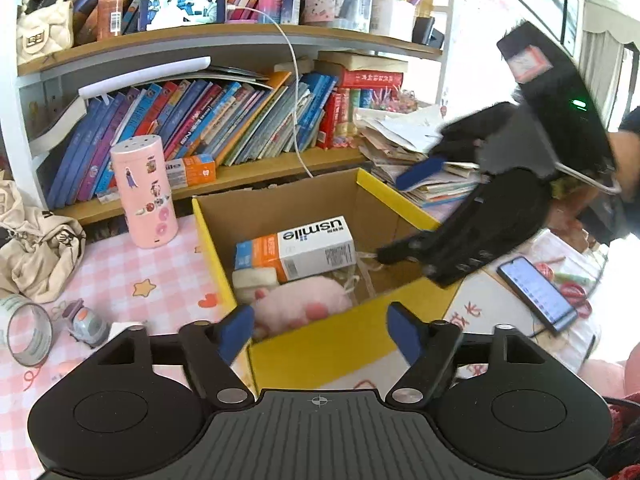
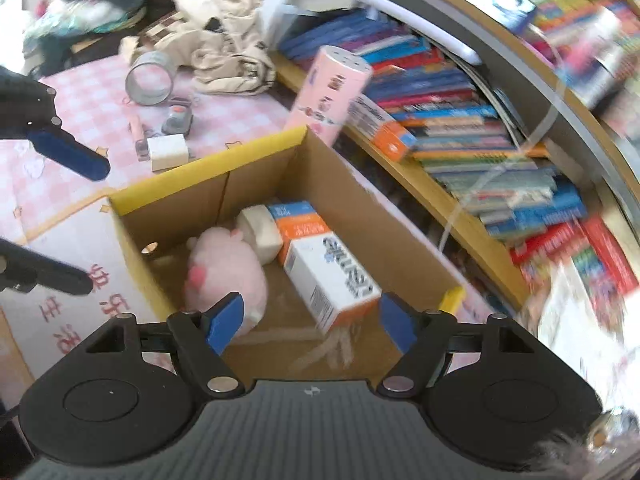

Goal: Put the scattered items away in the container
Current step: 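Withdraw both tools up and out of the yellow box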

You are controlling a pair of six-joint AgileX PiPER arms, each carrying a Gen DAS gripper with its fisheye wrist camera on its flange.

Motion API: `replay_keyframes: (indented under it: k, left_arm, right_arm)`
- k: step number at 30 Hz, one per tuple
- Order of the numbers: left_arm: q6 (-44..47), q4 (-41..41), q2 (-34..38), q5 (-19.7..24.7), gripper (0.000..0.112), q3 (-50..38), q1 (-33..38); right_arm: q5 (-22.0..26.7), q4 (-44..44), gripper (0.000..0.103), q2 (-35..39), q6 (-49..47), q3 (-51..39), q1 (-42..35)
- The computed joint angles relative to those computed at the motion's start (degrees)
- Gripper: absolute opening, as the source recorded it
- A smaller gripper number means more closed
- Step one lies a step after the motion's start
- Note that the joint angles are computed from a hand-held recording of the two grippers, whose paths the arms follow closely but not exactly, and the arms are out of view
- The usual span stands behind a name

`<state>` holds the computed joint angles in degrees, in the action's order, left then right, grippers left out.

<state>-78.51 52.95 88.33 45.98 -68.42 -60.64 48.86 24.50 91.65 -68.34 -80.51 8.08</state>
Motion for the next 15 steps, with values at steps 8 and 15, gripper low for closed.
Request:
replay_keyframes:
  k: [8, 15]
  left_arm:
    - [-2.5, -0.2, -8.0, 2.1, 0.081, 9.5, -3.9]
    - [-8.6, -0.1, -12.9, 8.7, 0.085, 16.3, -9.8]
  right_arm:
    - [-3.1, -2.6, 0.077, -13.8, 14.9, 17.0, 0.3]
    - [-6.3, -9.8, 0.077, -21.8, 36.8, 28.2, 4.9]
